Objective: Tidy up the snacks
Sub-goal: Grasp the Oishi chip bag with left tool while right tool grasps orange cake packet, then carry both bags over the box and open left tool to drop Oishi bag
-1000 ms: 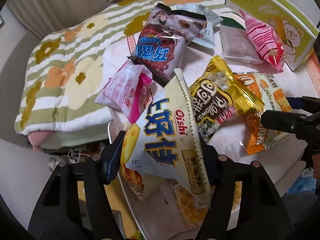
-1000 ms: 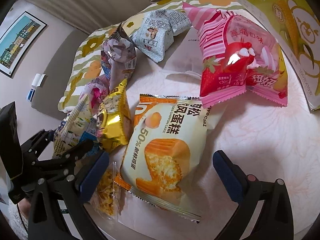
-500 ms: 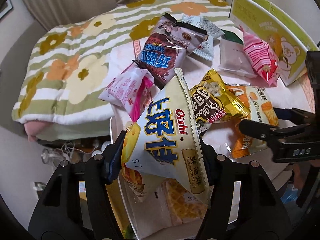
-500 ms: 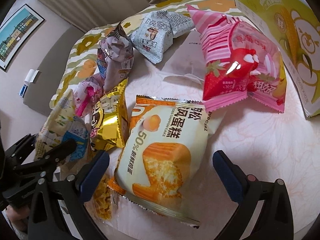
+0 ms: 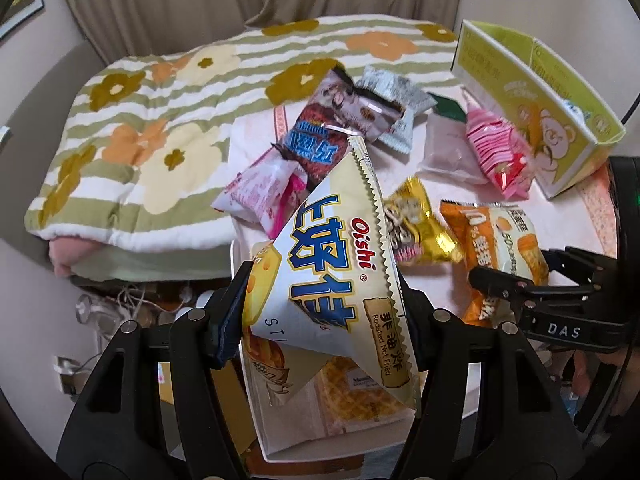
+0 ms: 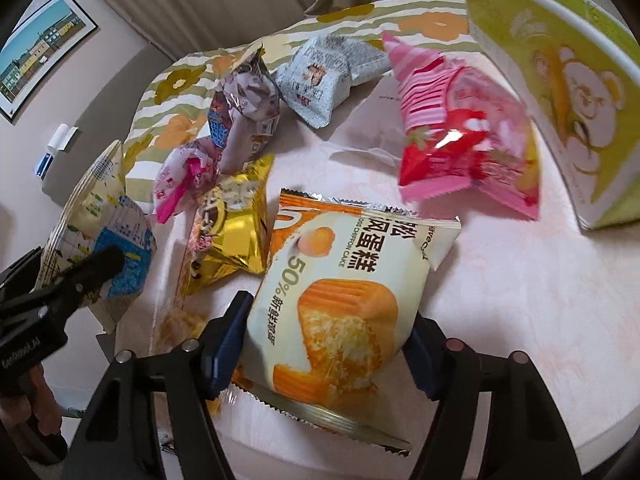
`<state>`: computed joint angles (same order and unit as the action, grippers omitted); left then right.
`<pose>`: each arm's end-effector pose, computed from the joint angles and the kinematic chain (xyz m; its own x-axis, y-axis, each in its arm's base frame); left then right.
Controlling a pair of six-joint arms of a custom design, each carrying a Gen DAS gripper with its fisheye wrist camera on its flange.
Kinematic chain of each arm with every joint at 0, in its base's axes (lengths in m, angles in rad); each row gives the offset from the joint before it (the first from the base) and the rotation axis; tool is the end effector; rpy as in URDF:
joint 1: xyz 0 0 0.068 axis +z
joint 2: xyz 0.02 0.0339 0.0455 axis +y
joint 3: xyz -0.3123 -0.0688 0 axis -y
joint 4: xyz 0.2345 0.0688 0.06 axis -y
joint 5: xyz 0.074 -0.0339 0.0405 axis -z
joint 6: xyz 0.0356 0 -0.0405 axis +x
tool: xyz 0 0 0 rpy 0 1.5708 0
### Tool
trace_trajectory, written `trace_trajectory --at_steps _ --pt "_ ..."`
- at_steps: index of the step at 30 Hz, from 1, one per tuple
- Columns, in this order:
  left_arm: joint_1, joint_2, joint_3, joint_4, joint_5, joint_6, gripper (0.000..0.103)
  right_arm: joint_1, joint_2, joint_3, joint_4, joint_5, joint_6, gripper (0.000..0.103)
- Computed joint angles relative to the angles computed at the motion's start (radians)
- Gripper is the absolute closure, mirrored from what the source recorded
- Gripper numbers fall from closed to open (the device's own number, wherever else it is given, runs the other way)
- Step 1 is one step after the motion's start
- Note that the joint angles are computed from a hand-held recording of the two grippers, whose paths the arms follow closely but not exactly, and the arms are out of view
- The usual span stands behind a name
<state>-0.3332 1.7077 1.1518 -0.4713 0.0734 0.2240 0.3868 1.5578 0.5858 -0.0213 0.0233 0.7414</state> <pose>0.3300 -0.1170 0.2564 -0.7082 0.4795 -0.5182 0.5326 0.8446 0.0537 0.2388 0.0964 0.1741 -0.8190 0.3954 -0.4158 0.2546 0.8998 0.3543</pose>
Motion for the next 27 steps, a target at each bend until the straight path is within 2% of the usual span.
trace_trajectory --at_steps 8,16,21,25,27 --pt "-0.031 -0.084 0.046 -0.059 0.011 -0.029 0.044 0.056 -0.223 0.019 -0.183 0.106 0.034 0.038" --pt "-0.110 -0.085 0.211 -0.118 0.008 -0.078 0.044 -0.064 -0.422 0.119 -0.368 0.140 -0.098 0.038" --pt "-0.217 -0.016 0.378 -0.167 -0.042 -0.153 0.044 -0.305 -0.498 0.178 -0.441 0.004 -0.293 0.038" --pt "-0.317 0.072 0.534 -0.200 -0.110 -0.220 0.044 -0.600 -0.509 0.237 -0.497 -0.200 -0.522 0.038" --pt "-0.372 0.145 0.657 -0.235 -0.139 -0.271 0.044 -0.732 -0.488 0.273 -0.522 -0.293 -0.635 0.038"
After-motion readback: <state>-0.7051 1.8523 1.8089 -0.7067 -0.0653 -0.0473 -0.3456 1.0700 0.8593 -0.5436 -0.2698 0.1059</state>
